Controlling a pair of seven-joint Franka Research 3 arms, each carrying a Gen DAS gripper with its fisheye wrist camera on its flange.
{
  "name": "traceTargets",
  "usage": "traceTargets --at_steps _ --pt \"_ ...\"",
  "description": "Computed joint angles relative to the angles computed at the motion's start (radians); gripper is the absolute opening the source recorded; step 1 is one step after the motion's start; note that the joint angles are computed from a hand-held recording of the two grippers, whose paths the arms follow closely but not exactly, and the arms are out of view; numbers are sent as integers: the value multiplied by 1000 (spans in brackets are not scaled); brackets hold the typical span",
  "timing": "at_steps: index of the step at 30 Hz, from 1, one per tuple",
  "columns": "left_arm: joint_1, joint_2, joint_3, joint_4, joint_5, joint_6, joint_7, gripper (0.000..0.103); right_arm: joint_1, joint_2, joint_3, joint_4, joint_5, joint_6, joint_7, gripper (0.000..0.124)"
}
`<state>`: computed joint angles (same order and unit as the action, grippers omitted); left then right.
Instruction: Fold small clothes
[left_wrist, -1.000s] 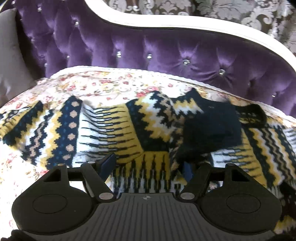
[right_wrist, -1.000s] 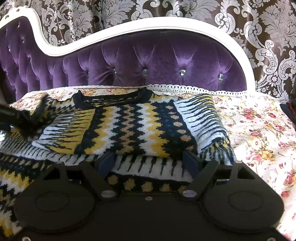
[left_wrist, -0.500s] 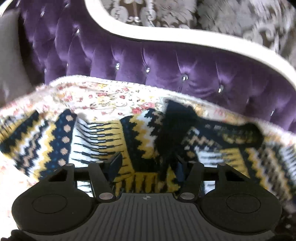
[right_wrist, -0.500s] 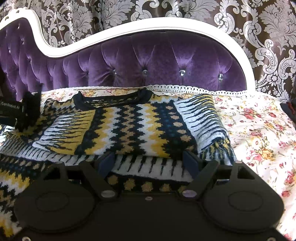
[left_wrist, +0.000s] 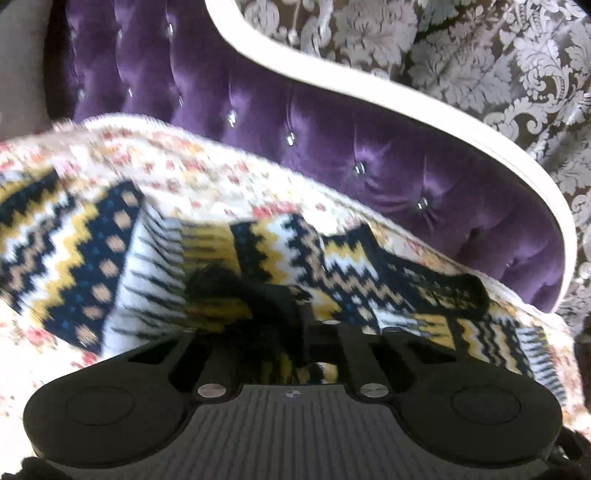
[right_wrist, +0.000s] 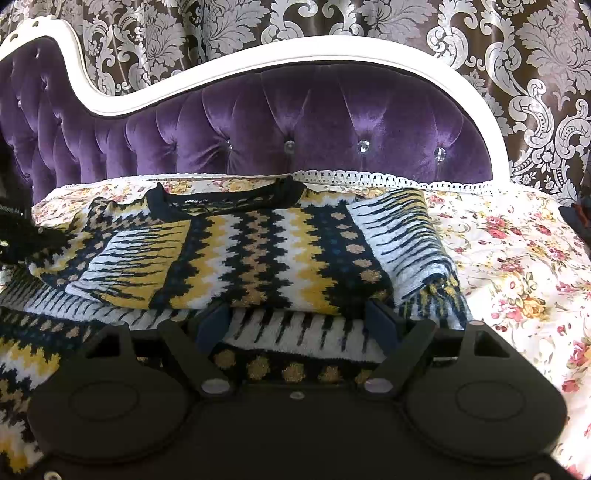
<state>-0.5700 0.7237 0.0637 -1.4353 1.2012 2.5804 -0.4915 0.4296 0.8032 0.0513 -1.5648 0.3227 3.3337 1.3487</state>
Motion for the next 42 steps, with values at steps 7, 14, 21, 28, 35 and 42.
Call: traceTargets --at_steps 7,14,21,28,35,42 --pt "-27 -53 -12 -37 57 -177 22 8 -119 -11 150 -92 -83 235 12 90" --pt "69 -63 -40 -107 -56 68 130 62 -59 -7 81 -45 -40 132 -2 100" --pt "34 -191 -24 -272 46 67 32 91 -24 -5 37 -27 2 70 -3 100" --pt "93 -380 -72 -516 152 17 -140 92 -3 -1 12 -15 17 49 -5 100" --pt "199 -516 -111 -711 204 -24 -355 92 37 2 -36 -1 34 21 -5 100" --pt "319 -579 -137 -809 387 -14 -678 92 92 7 -105 11 47 -10 7 100"
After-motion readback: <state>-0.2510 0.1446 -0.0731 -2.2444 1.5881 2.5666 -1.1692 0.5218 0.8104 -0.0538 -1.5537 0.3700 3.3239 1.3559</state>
